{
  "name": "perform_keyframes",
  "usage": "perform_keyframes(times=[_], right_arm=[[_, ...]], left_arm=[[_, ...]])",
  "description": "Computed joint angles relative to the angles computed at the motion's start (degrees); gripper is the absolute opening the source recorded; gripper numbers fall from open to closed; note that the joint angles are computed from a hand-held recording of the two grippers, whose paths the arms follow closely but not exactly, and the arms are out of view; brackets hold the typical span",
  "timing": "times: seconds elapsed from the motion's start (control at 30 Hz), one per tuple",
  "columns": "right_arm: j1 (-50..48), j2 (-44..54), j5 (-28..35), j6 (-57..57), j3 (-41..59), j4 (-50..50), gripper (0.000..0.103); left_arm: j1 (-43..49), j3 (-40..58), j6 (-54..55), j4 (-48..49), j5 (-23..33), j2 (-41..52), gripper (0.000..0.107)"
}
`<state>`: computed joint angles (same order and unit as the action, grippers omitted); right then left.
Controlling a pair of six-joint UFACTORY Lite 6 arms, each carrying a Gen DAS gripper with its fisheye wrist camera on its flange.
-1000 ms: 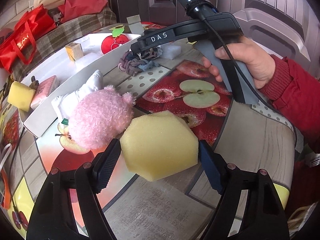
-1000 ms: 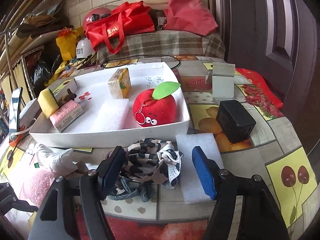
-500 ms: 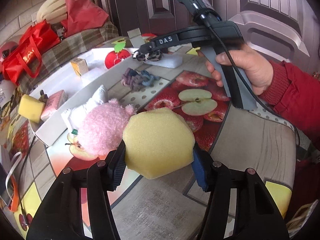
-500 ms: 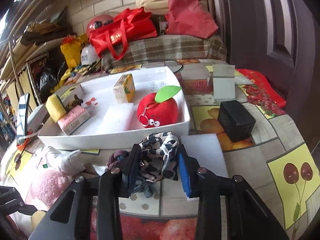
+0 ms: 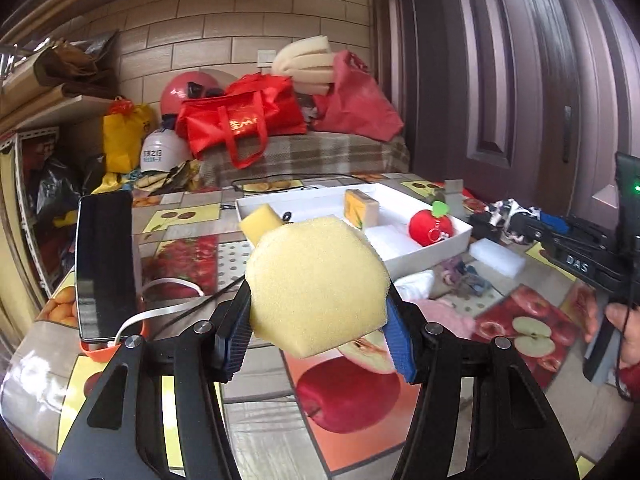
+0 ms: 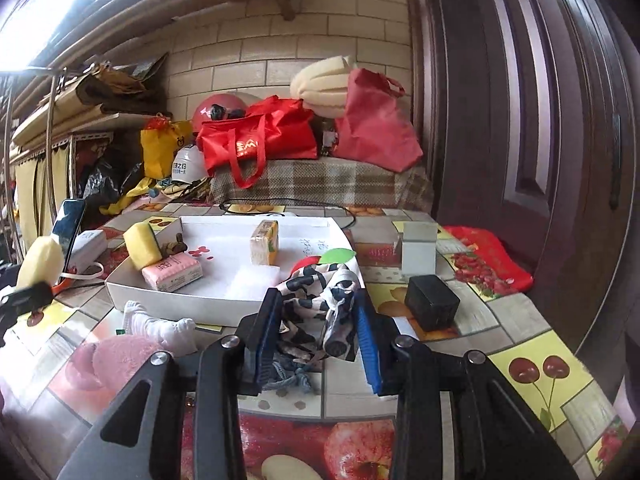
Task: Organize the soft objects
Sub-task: 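Carry the hexagonal sponge and scrunchie over the white tray with both tools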
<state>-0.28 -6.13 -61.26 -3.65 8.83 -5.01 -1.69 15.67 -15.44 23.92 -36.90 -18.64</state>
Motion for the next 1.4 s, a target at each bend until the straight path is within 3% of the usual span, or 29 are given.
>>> perform_keyframes(times=[0.27,0.5,0.77,1.07,1.4], right_arm=[[2.8,1.9,-0.3,1.0,1.0,2.2,0.036],[11.4,5.1,0.4,-4.5,3.9,11.1,0.036],[14.7,11.1,2.1,-5.6,11.0,15.1,0.036],[13.4,15.8,5.0,-2.3,17.7,14.7,0.036],[13.3,20.5,8.6,-1.2,24.7,14.6,0.036]], left_arm=[[-4.2,1.4,11.6,-12.7,-2.7,4.0,0.058],[-3.1,10.5,9.5,-15.8,-1.3,14.4,0.058],[4.7,18.3,-9.0,-3.0,2.5,21.6,0.059],[6.1,32.2,-16.3,-0.7,7.5,33.2,0.059],[7.7,46.1,-37.4,20.4,9.7,43.6,0.058]])
